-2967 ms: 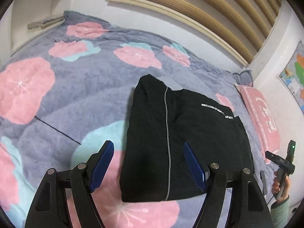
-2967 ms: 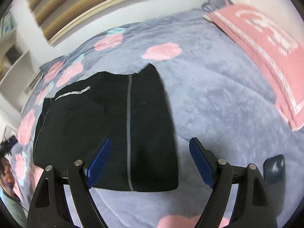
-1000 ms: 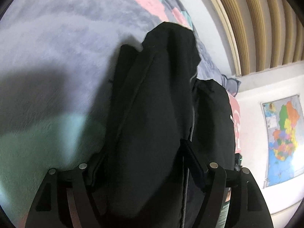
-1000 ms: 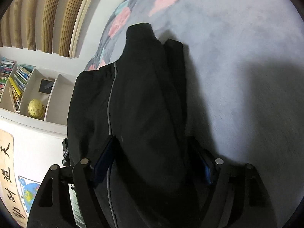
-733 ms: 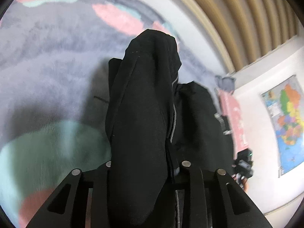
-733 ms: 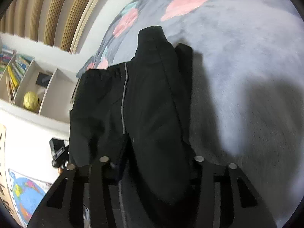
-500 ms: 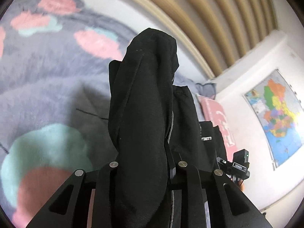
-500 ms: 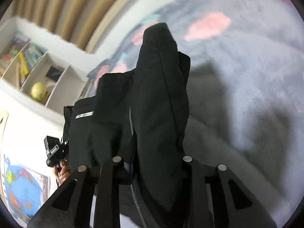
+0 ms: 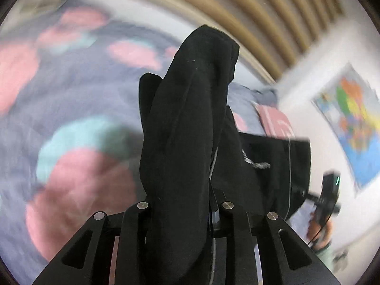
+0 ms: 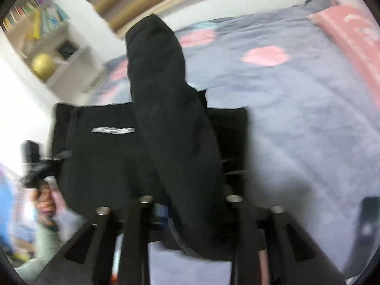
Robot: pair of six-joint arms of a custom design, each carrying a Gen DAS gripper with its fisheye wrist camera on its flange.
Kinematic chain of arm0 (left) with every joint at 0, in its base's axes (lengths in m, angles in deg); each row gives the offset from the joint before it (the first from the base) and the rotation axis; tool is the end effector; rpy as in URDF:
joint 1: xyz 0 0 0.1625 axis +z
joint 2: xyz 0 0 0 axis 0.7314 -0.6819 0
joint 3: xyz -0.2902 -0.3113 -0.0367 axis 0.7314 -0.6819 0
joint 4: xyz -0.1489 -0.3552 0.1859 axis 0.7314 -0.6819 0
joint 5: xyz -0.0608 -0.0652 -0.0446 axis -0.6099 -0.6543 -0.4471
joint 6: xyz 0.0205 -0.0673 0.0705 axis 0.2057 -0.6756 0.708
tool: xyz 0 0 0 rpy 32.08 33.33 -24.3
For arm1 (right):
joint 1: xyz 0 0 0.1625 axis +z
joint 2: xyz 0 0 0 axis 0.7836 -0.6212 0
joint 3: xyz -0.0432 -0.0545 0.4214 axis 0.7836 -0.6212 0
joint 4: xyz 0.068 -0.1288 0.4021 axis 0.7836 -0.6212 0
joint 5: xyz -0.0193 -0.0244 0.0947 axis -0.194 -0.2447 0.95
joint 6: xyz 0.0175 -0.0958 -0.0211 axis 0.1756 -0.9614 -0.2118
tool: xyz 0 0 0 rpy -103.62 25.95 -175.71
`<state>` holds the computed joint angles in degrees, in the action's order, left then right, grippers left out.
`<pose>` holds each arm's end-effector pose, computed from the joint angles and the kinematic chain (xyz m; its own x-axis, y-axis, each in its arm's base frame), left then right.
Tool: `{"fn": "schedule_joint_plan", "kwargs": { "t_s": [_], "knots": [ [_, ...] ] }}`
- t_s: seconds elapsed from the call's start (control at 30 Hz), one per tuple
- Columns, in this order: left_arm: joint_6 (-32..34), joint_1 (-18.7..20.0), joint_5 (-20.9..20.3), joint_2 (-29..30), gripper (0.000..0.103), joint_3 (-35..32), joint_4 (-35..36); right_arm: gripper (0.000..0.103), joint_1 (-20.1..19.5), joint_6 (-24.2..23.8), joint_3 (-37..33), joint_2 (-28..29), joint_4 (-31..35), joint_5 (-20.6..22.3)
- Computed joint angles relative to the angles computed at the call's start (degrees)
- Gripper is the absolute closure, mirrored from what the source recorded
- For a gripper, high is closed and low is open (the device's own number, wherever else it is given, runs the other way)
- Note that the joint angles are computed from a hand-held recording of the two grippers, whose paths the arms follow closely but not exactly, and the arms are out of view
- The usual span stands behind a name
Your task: Fold large clothes
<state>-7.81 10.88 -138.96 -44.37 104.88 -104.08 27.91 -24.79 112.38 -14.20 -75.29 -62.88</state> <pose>-0.3042 -0.7465 0.1449 -0.9182 0.3958 -0.0139 0.3817 0.8750 -0.2976 0.0152 -0.5027 0.4848 -0.9155 0.2350 0.3267 -0.0685 0.7089 -0.7019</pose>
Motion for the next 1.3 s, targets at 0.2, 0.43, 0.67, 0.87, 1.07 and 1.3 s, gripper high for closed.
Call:
{"fn": "schedule_joint_plan", "kwargs": {
  "t_s": [0.2, 0.43, 0.67, 0.87, 1.07, 1.3],
  "knots": [
    [-3.65, 5.09, -1.09, 3.75, 0.07, -3.87, 2.95, 0.028, -10.92, 3.83, -3.69, 2.89, 2.26, 10.48],
    [-1.76, 6.32, -2.07, 8.38, 0.045, -11.04, 10.79, 0.023, -22.87, -0.27, -12.62, 10.4, 19.26, 35.61],
    [-1.94, 6.83, -3.32, 11.4, 0.063, -15.02, 12.02, 0.045, -18.75, -2.46, -23.59, 19.59, 26.33, 36.51],
    [1.92, 3.74, -7.21, 6.58, 0.079, -9.14, 3.91, 0.064, -14.05, -3.36, -14.74, 11.37, 15.71, 34.03],
    [3.57, -0.69, -9.69, 1.24, 0.079, -3.81, -0.77, 0.064, -5.46, -2.69, -4.83, -0.21, 8.86, 23.87],
    [3.15, -2.38, -12.34, -4.7, 0.079, 3.95, -0.84, 0.064, -3.19, 0.73, 1.32, -12.94, 12.3, 20.32]
  ]
}}
